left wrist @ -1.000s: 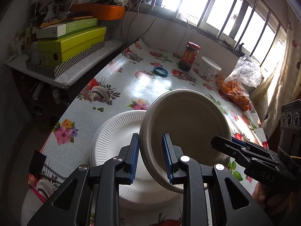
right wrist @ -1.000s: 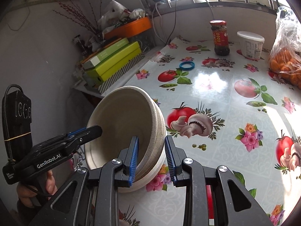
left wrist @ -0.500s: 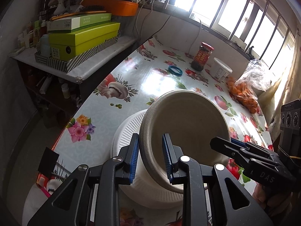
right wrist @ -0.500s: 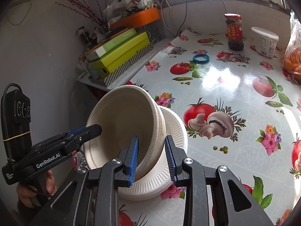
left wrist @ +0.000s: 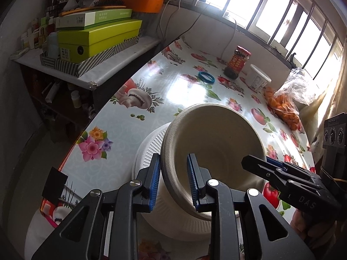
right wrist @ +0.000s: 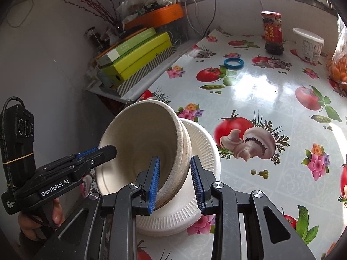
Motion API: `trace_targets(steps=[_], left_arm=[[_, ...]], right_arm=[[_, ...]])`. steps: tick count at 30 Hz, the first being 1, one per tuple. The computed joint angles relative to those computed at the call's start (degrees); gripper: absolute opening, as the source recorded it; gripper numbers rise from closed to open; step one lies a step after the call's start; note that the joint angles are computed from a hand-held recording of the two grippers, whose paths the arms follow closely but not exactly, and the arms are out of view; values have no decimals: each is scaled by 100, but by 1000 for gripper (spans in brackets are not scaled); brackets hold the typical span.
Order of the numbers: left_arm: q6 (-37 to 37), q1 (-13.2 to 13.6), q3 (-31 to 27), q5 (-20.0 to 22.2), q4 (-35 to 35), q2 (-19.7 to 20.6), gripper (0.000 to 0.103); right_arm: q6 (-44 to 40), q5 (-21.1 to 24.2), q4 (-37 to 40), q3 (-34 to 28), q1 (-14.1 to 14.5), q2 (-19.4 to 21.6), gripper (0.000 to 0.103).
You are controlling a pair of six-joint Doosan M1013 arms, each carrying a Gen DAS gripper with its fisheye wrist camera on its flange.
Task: Organize plates and bowls
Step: 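Lower the bowls onto the plates and open the right gripper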
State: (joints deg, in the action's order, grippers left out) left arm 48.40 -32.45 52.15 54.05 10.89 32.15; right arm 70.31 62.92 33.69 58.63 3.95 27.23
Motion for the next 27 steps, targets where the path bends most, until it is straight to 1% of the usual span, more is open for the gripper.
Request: trace_targets(steps=[11, 15, 22, 23, 24, 26, 27], left_arm=[[100, 38, -43, 37, -158, 45, 26], [103, 45, -35, 15, -192, 45, 26], [72, 42, -42, 55, -164, 53, 27], [82, 41, -38, 53, -155, 52, 30], [109, 39, -39, 59, -159, 53, 36], [106, 32, -29, 53, -139, 46, 40], [76, 30, -22, 51, -118, 41, 41]], right_arm=[[104, 30, -38, -44, 10, 50, 30], [153, 78, 7, -61, 1, 76, 38], [123, 13, 80, -17, -5, 44, 46], [122, 10, 95, -15, -9, 41, 47], [113, -2, 108, -6, -12, 36, 47], [109, -60, 89, 25, -11, 12, 48], [99, -89, 86, 42, -12, -1, 49]])
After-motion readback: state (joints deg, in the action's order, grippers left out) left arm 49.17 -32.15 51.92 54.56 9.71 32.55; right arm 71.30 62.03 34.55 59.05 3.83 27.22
